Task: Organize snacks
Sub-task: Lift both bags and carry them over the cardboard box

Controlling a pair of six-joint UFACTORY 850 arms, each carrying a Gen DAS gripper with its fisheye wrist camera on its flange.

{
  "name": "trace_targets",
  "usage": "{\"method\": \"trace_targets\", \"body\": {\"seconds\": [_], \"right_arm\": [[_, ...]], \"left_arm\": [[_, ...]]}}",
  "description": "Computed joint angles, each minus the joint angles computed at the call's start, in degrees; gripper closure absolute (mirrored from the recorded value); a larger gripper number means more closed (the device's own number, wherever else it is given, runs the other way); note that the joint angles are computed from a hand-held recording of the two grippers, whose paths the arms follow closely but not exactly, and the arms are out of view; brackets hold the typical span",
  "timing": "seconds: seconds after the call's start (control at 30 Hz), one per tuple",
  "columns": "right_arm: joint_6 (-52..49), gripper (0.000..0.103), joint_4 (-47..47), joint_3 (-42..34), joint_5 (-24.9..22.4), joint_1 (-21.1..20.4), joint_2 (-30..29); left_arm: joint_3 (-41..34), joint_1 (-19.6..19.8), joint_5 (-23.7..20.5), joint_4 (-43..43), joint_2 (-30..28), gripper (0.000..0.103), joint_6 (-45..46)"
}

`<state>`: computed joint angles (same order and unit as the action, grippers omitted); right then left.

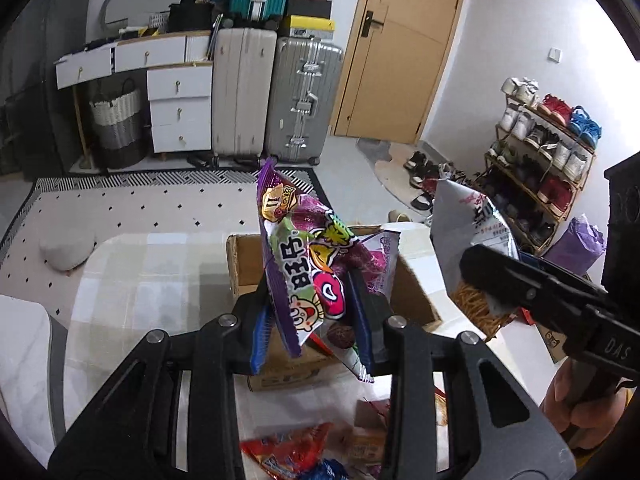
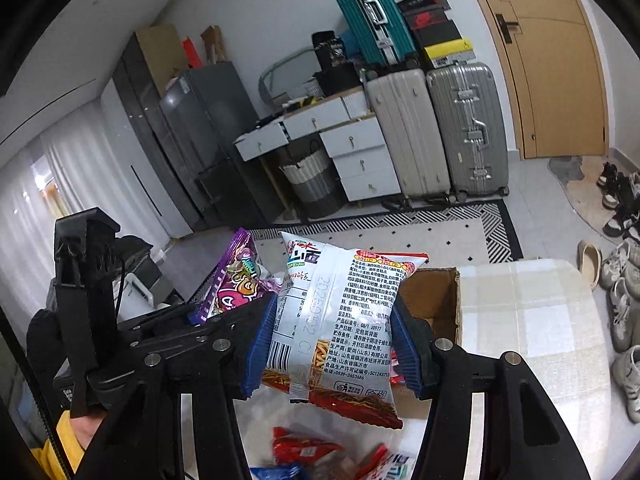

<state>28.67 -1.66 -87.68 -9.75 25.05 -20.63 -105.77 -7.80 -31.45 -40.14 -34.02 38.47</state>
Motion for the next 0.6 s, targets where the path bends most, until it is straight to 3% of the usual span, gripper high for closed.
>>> {"method": "trace_targets", "body": {"seconds": [0.1, 0.33, 0.6], "right_arm": [[-6.0, 0.048, 6.1, -2.3, -1.3, -1.1, -2.6], [-7.5, 0.048, 5.5, -7.7, -6.0, -2.2, -8.3], [-10.7, 0.048, 9.6, -11.8, -9.6, -3.4, -12.8]], "left_arm": [[-6.9, -0.3, -2.2, 3.7, -5.8, 0.072, -4.6], [-23.6, -1.0, -7.4, 9.7, -18.6, 0.071, -11.7], [-32.6, -1.7, -10.2, 14.1, -25.4, 0.071, -16.1]]}}
